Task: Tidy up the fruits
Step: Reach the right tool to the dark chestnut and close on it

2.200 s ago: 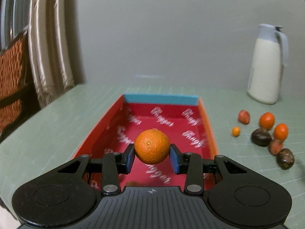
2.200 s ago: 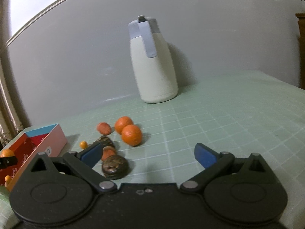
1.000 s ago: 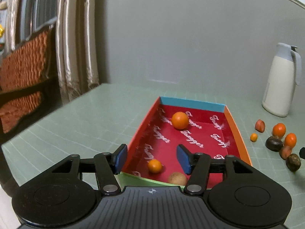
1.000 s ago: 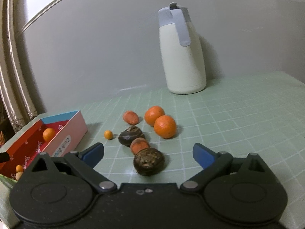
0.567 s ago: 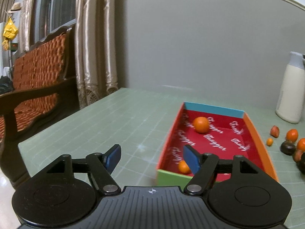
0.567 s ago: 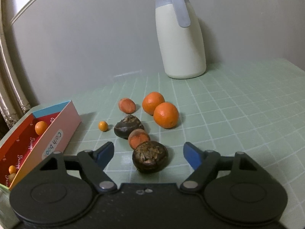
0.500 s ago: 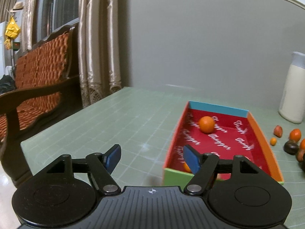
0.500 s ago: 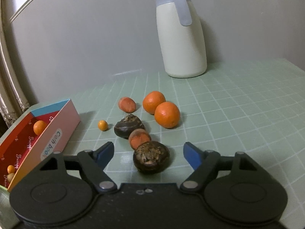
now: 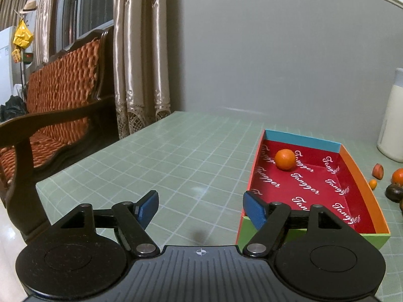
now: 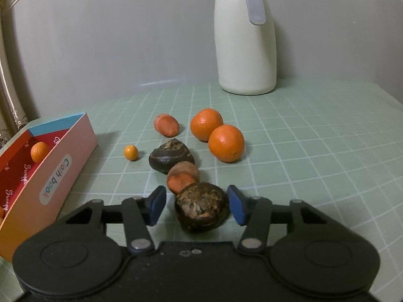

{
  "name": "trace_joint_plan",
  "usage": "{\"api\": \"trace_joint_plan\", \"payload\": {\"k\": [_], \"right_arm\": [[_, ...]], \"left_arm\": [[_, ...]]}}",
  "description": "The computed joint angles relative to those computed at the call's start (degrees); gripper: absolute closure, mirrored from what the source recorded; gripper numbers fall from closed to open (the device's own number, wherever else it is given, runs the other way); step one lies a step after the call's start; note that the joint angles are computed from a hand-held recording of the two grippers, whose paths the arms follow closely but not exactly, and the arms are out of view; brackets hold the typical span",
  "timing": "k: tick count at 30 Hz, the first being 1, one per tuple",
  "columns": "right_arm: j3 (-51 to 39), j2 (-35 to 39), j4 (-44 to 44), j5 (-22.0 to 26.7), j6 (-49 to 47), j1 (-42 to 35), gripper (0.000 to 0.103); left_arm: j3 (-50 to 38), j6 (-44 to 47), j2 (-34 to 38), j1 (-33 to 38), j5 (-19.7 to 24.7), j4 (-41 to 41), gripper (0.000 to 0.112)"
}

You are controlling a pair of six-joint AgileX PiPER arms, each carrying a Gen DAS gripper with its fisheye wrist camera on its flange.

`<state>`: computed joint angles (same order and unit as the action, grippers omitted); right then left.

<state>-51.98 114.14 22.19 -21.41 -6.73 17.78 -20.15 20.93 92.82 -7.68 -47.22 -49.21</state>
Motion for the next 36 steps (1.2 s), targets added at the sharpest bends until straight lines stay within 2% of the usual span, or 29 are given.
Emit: {"api": "trace_joint_plan", "payload": {"k": [1, 7, 16, 26, 36], "right_arm": [[0.1, 0.0, -0.4, 0.0, 0.4, -0.1, 0.059], [0.3, -0.2, -0.5, -0.2, -0.1, 0.1, 0.06], [1.1, -0.6, -5.6, -0.3, 4.4, -0.4, 0.06], [2.7, -1.7, -16.1, -0.7, 14.2, -1.5, 0.061], [5.9, -3.8, -23.8, -3.6, 20.9, -2.4, 0.061]], "left_arm": [[-0.1, 0.0, -0.1, 0.1, 0.2, 0.0, 0.038], [-0.1, 0.2, -0.3, 0.3, 0.5, 0.0, 0.038], [-0.2, 0.4, -0.2, -0.2, 0.5, -0.1, 0.038], [-0.1, 0.1, -0.4, -0.6, 0.2, 0.0, 0.038], [-0.2, 0.3, -0.2, -1.0, -0.1, -0.4, 0.037]]}}
